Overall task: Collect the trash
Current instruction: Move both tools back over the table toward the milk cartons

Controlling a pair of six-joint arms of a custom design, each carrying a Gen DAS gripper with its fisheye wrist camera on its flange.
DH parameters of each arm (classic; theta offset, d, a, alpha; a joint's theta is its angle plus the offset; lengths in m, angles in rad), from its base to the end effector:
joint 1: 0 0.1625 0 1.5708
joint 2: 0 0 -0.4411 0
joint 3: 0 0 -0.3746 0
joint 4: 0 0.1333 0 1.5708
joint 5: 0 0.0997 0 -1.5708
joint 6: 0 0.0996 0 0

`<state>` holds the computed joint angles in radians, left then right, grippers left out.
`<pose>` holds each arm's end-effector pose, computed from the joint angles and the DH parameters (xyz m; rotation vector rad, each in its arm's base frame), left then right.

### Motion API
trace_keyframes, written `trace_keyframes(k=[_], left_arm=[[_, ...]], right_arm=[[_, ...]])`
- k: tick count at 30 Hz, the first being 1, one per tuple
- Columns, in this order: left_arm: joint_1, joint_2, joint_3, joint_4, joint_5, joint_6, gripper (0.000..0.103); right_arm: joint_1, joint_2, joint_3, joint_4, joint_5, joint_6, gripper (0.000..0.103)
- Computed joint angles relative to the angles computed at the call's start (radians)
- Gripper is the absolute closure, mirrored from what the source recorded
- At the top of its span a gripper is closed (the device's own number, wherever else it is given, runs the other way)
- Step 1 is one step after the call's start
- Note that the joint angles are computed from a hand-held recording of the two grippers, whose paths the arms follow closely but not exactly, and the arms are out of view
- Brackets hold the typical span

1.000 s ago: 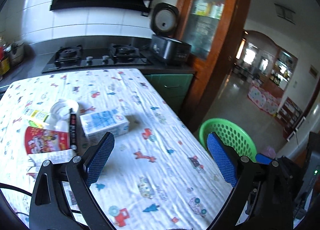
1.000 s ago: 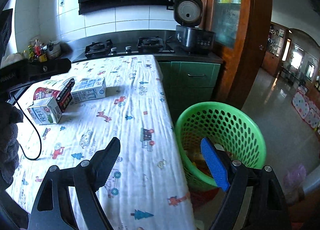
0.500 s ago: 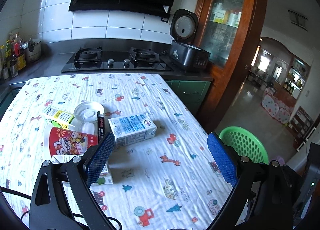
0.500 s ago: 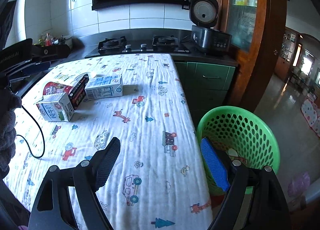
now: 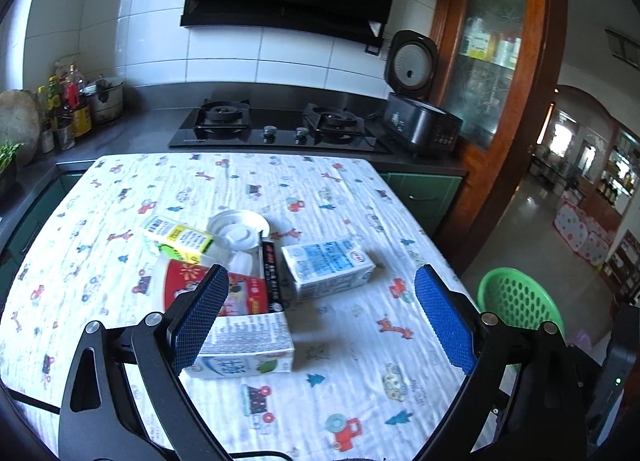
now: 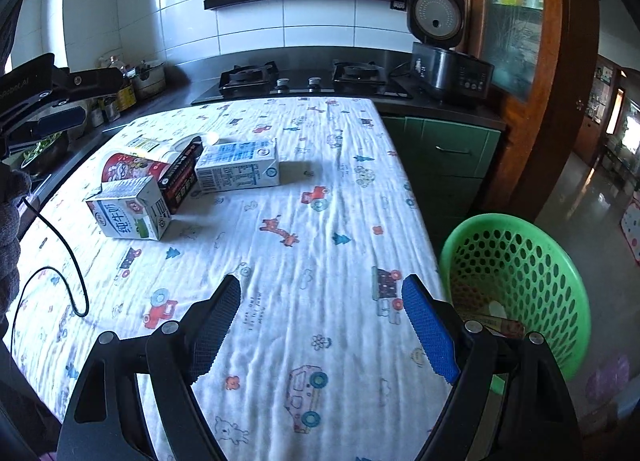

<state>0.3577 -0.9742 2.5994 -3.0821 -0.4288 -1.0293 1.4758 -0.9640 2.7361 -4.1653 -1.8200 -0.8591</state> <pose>-0.2230 -0.3224 0.1009 0.2892 2.2378 -1.2487 0.0783 -0.3241 0.1652 0.7843 -2.3087 0.8031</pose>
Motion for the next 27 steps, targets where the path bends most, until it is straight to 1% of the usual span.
trace_keyframes(k=[1,4,8,9,12,15,18,19,21,23,25,27], left_arm=[[0.001,-0.026,0.005,0.052,0.001,-0.036,0.01],[0.002,-0.077,0.017,0.158,0.006,-0.116,0.01],[-0.011,-0.152,0.034,0.315,0.006,-0.245,0.01],[-0.02,-0.178,0.037,0.374,0.005,-0.292,0.01],[-0.042,-0.226,0.04,0.479,0.002,-0.373,0.01],[-0.076,-0.283,0.021,0.682,0.007,-0.492,0.01],[-0.097,-0.315,0.007,0.786,-0.003,-0.554,0.01],[-0.1,-0.326,-0.006,0.843,-0.01,-0.583,0.01],[-0.108,-0.337,-0.008,0.855,-0.019,-0.585,0.01],[-0.109,-0.337,-0.018,0.894,-0.027,-0.598,0.01],[-0.106,-0.328,-0.011,0.865,-0.031,-0.571,0.01],[-0.088,-0.314,-0.01,0.848,-0.036,-0.545,0.01]], right_arm=[[0.005,0.009,-0.003,-0.002,-0.001,-0.001,0.023],[0.016,0.02,-0.009,0.01,-0.001,0.005,0.023],[0.032,0.034,-0.011,0.011,-0.003,0.0,0.023],[0.036,0.037,-0.011,0.01,-0.004,0.0,0.023],[0.043,0.044,-0.012,0.011,-0.004,0.002,0.023],[0.048,0.045,-0.008,0.01,0.0,0.001,0.023],[0.05,0.044,-0.004,0.006,0.004,-0.002,0.023],[0.05,0.042,-0.003,0.007,0.006,-0.003,0.023],[0.048,0.034,-0.003,0.015,0.011,0.0,0.023],[0.048,0.031,-0.003,0.02,0.014,0.004,0.023],[0.049,0.032,-0.002,0.02,0.014,0.001,0.023],[0.05,0.033,-0.004,0.023,0.01,-0.001,0.023]])
